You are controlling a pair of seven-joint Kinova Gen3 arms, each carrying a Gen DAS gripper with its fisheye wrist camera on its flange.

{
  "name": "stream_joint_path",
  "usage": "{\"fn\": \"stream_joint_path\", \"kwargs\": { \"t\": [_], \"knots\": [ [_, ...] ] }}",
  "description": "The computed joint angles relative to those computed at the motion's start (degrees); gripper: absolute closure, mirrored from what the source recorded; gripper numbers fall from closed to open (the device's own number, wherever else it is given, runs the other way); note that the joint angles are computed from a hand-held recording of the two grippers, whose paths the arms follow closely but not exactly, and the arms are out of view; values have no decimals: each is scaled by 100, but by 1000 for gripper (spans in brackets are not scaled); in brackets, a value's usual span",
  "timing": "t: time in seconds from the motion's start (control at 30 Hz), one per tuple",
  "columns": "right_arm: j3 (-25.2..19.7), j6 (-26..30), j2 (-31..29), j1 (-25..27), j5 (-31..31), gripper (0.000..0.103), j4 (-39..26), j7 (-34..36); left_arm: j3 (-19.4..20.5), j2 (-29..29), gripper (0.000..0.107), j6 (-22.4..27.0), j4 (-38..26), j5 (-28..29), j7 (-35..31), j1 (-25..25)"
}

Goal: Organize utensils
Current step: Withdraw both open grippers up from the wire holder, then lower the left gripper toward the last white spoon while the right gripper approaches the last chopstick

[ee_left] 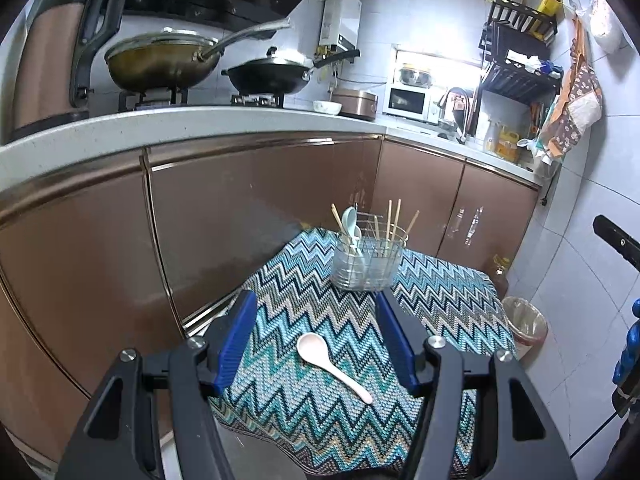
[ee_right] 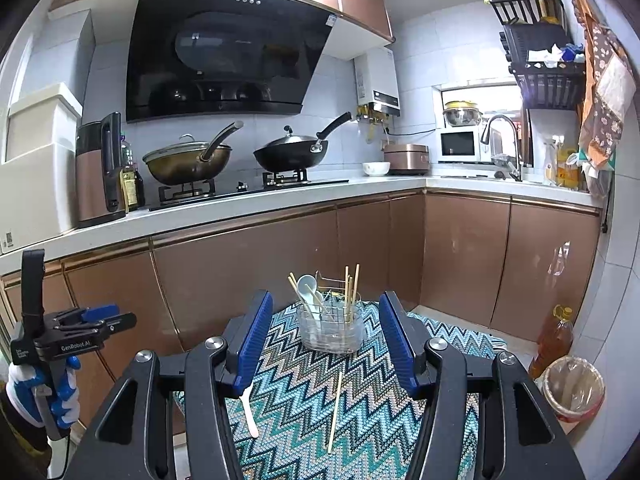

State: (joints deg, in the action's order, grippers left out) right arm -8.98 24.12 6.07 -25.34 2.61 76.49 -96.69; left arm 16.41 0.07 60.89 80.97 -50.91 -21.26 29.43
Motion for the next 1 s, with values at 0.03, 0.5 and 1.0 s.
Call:
{"fn": "stream_joint_path", "kwargs": {
  "t": [0.03, 0.5, 1.0],
  "knots": [
    [2, 11, 4, 3, -5, 48, -10, 3, -35, -12, 48, -67, 20, 105, -37, -32],
    [30, 199, 145, 135, -282, 48, -76, 119, -236, 128, 48, -342, 116, 730, -245, -205],
    [97, 427, 379, 110, -227, 48, -208, -6, -493, 280, 48, -869, 385, 1365, -463, -424]
  ]
}}
